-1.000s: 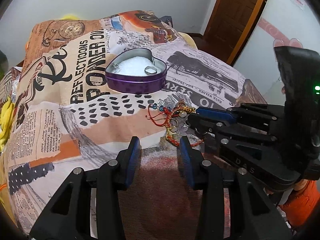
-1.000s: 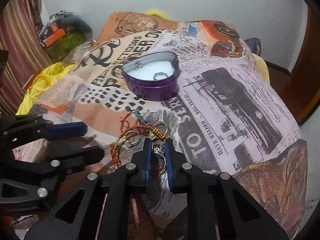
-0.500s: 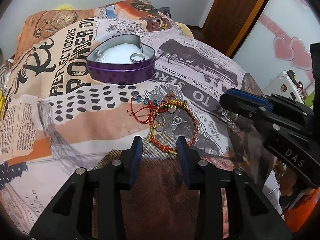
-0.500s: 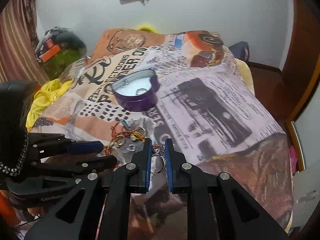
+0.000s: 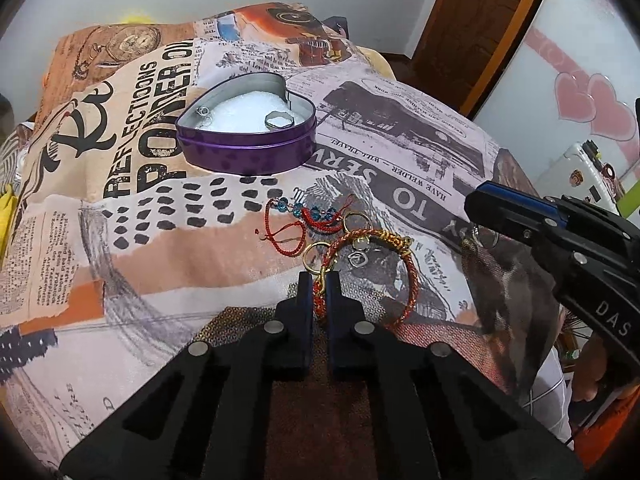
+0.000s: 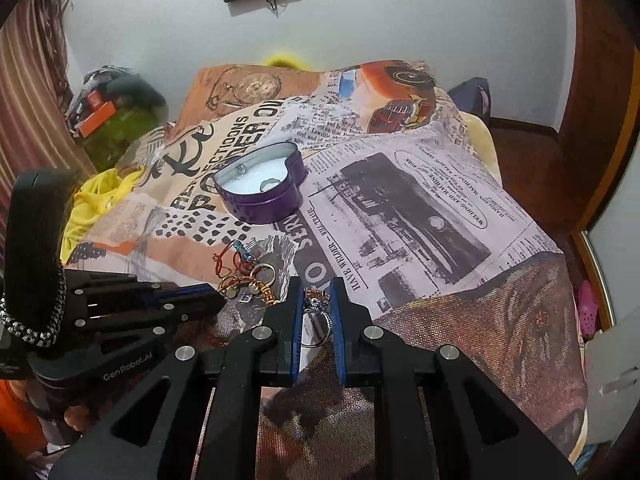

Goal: Organize jewelry
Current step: 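Carry the ring with the right gripper while the left carries the bracelet over the tin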

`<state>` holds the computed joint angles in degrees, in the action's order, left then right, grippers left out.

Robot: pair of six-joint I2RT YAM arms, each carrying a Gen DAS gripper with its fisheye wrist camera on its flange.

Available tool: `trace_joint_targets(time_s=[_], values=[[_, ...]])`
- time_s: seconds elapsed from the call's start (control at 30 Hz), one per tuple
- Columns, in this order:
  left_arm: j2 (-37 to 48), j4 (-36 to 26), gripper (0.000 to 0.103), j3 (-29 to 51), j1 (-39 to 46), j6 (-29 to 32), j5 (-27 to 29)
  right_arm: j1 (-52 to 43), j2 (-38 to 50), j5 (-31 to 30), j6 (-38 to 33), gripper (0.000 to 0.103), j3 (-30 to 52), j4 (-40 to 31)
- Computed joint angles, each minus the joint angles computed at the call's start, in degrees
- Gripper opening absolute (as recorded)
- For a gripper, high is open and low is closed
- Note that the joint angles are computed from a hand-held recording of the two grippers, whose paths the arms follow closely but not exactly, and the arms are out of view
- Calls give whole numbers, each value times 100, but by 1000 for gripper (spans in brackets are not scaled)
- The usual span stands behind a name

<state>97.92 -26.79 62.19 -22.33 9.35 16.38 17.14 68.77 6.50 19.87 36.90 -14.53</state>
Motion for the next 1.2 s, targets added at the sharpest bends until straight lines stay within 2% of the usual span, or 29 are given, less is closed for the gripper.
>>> trace_joint_targets(time_s=[0.2,0.6,0.87,1.2], values=[[-458,42,4,-204,66,3,-30,51,-116,91,16,12,34,-102],[-1031,-26,4,-41,405,103,82,256,-277,337,4,12,255,-248],[-982,51,4,198,611,162,146,295,-67,411,-97,12,499,-105],[-515,202,4,725,814,127,166,261,351,311,-262,12,816,201]])
